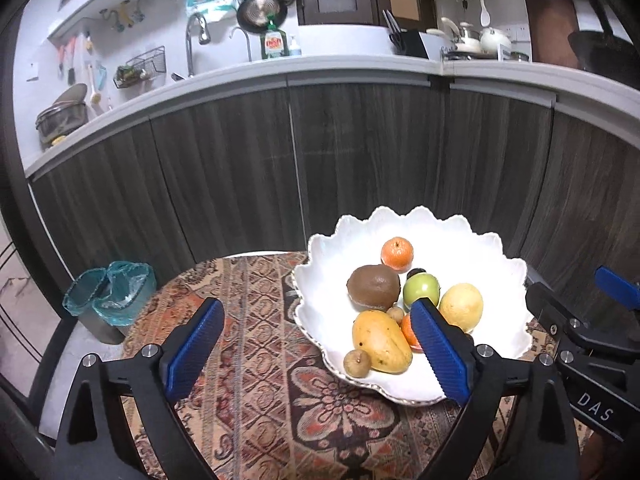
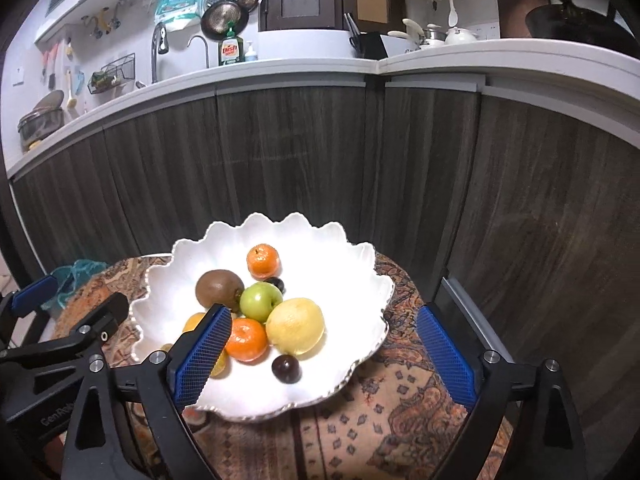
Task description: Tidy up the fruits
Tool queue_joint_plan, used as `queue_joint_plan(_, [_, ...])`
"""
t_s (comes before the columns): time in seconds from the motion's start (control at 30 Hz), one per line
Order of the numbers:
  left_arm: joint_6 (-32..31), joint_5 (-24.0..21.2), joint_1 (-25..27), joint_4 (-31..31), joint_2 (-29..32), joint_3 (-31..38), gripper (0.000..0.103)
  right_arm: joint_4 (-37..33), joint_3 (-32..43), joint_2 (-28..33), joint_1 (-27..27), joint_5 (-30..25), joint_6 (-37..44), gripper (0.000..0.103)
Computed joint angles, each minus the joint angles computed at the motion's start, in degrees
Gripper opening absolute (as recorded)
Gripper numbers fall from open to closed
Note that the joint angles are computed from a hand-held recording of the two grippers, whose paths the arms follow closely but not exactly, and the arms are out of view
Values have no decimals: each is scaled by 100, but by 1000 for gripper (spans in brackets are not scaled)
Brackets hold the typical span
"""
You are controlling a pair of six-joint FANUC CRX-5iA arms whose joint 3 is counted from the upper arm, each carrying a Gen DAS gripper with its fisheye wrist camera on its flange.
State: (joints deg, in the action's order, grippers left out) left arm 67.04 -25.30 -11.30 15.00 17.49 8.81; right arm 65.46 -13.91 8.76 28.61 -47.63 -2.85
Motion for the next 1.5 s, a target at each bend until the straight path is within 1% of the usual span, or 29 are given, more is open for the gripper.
queue_joint_plan(0.17, [-207,123,68,285,-341,-397,97,137,-178,-241,174,-125,-180,95])
queue_joint_plan(0.33, [-411,239,104,492,-648,-770,97,336,-366,-450,391,-392,-336,95])
queue_joint_plan(0.47, [-455,272,124,564,-838,-993,97,355,-495,-595,513,-485,-415,95])
queue_joint_plan(0.6, [-779,407,146,889,-1062,-1333,98,352,-623,-731,646,-606,-492,95])
queue_joint_plan(0.77, [-1017,547,183,1141,-1334,-1709,98,339,-721,-826,797,-773,-542,95])
queue_joint_plan(0.93, [-1026,655,259,1217,-1587,-2020,98,319,-843,-935,982,-950,-626,95])
queue_joint_plan(1.13, [-1054,814,341,1244,-1854,-2378,98,375,-1007,-1017,1257,-1312,-805,95])
queue_joint_plan(1.27, [-1044,890,366,1236,-1961,-2535,98,299,-1093,-1070,1367,-1355,-841,95])
queue_joint_plan(1.5, [-1016,870,475,1244,-2150,-2796,98,297,-1207,-1100,1549,-1492,-945,95])
